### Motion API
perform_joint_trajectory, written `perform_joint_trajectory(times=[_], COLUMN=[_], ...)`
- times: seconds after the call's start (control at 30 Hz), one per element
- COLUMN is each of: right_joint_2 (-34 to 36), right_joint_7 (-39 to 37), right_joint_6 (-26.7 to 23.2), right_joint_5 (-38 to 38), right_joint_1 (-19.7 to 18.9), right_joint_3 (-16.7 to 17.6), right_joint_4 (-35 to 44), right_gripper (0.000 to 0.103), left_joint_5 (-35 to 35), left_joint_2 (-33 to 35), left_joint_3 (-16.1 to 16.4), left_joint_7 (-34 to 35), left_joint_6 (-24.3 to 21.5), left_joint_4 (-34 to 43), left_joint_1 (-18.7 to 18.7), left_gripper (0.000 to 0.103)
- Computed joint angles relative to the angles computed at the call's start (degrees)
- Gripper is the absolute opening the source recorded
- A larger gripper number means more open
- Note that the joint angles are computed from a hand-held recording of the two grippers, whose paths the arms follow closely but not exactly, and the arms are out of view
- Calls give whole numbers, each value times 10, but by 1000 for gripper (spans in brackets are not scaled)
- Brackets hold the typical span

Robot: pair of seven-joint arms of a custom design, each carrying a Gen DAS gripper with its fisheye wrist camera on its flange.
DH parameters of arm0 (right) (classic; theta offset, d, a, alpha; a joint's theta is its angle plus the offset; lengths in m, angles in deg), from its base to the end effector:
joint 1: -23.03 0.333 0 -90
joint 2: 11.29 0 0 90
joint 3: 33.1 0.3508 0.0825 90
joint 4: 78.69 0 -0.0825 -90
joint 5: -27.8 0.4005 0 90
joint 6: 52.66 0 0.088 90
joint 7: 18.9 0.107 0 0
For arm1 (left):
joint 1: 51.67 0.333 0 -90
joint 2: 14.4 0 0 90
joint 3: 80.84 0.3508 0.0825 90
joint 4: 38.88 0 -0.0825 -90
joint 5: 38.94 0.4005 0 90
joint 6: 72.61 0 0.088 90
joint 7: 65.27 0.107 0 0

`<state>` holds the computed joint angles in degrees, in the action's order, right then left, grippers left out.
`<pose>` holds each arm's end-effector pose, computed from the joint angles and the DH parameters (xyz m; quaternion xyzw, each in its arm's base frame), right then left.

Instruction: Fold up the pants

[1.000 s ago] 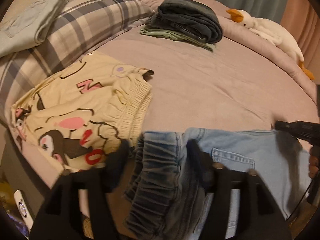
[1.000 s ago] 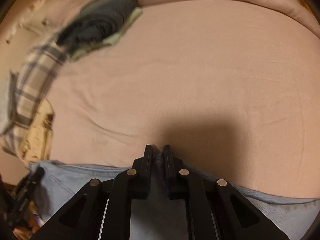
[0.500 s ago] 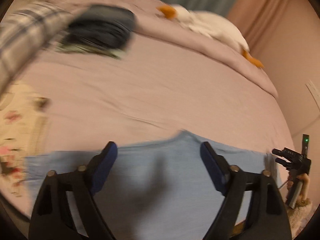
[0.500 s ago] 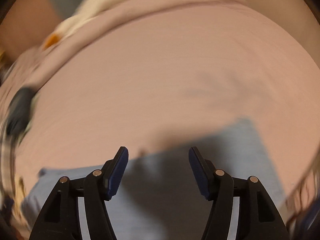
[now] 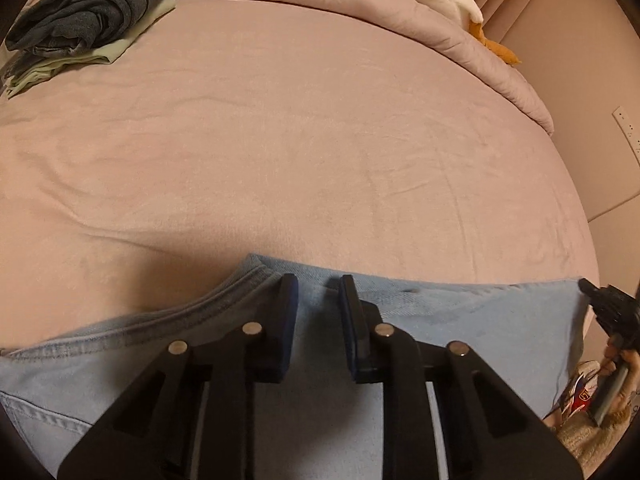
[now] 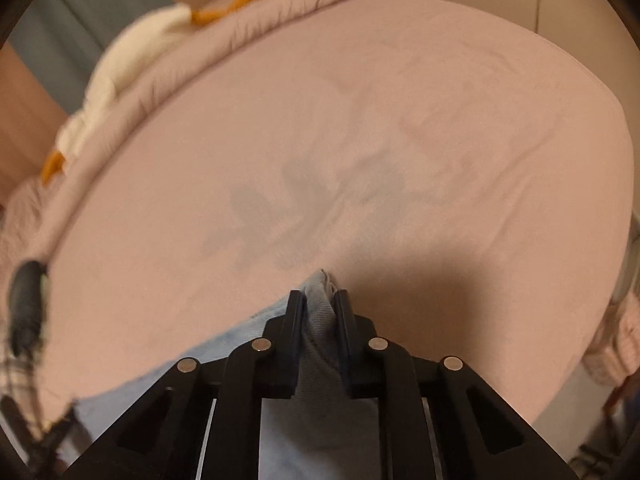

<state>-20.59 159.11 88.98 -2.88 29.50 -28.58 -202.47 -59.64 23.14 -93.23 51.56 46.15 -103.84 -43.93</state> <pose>0.5397 0.1084 0.5460 -0.2689 0.9117 -0.1960 0.2412 0.8010 -0.0276 0.4901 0.5492 -0.7906 0.2709 0.0070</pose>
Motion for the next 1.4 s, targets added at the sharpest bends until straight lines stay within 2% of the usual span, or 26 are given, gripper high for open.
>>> perform_joint_trajectory(times=[0.07,0.2,0.23,0.33,0.4,0.43,0.5,0.53,0.57,0.7,0.87,0.9,0.97,1.03,1.07,1.1,1.13,1.2,1.27,1.33,1.4], right_joint_2=[5,47,49,57,62,58,50,31,26,-21,-47,-42,-42,-52,-62,-60,-62,-78,-87,-83,-80], right_joint_7=[8,-17,-3,-8,-18,-22,-20,-9,1,17,54,47,42,48,49,41,48,71,83,88,80], right_joint_6=[-8,-8,-3,-32,-56,-75,-104,-104,-113,-144,-131,-123,-98,-64,-58,-53,-48,-46,-66,-118,-114], right_joint_5=[-12,34,16,16,14,15,8,-6,-17,-34,-23,-9,6,-19,-18,-6,-8,-24,-30,-27,-21], right_joint_1=[1,8,9,17,22,27,34,36,38,50,50,50,49,42,43,43,40,35,32,36,45], right_joint_3=[5,-10,-10,-12,-14,-13,-9,-7,-1,22,35,31,27,32,35,33,37,49,60,72,67], right_joint_4=[6,18,17,37,52,57,65,46,46,16,-29,-30,-43,-68,-81,-85,-91,-102,-101,-85,-84], right_gripper=[15,15,15,15,21,26,50,54,56,56,56,56,53,36,10,1,1,1,1,1,4], left_joint_5=[2,-1,-2,-4,-5,-20,-64,-88,-109,-177,-198,-199,-200,-208,-209,-203,-198,-204,-207,-216,-231], left_joint_2=[6,7,6,-4,-23,-40,-79,-102,-124,-192,-238,-242,-245,-250,-250,-250,-256,-265,-263,-255,-253], left_joint_3=[0,-2,-3,-4,0,-5,-18,-21,-20,-2,36,41,49,52,54,55,56,56,58,58,57], left_joint_7=[0,0,-1,1,-9,-3,28,49,68,129,155,158,167,182,186,185,187,202,203,200,208], left_joint_6=[0,17,20,24,15,19,32,40,46,51,48,40,24,34,41,54,82,101,102,97,94], left_joint_4=[7,0,-2,-12,-25,-45,-92,-120,-146,-237,-322,-332,-345,-364,-367,-374,-390,-406,-405,-399,-399], left_joint_1=[-2,-2,-3,0,3,12,35,46,54,71,60,59,57,53,50,44,37,34,33,34,39], left_gripper=[19,17,17,15,18,24,44,60,69,72,70,69,60,56,52,49,44,44,44,43,43])
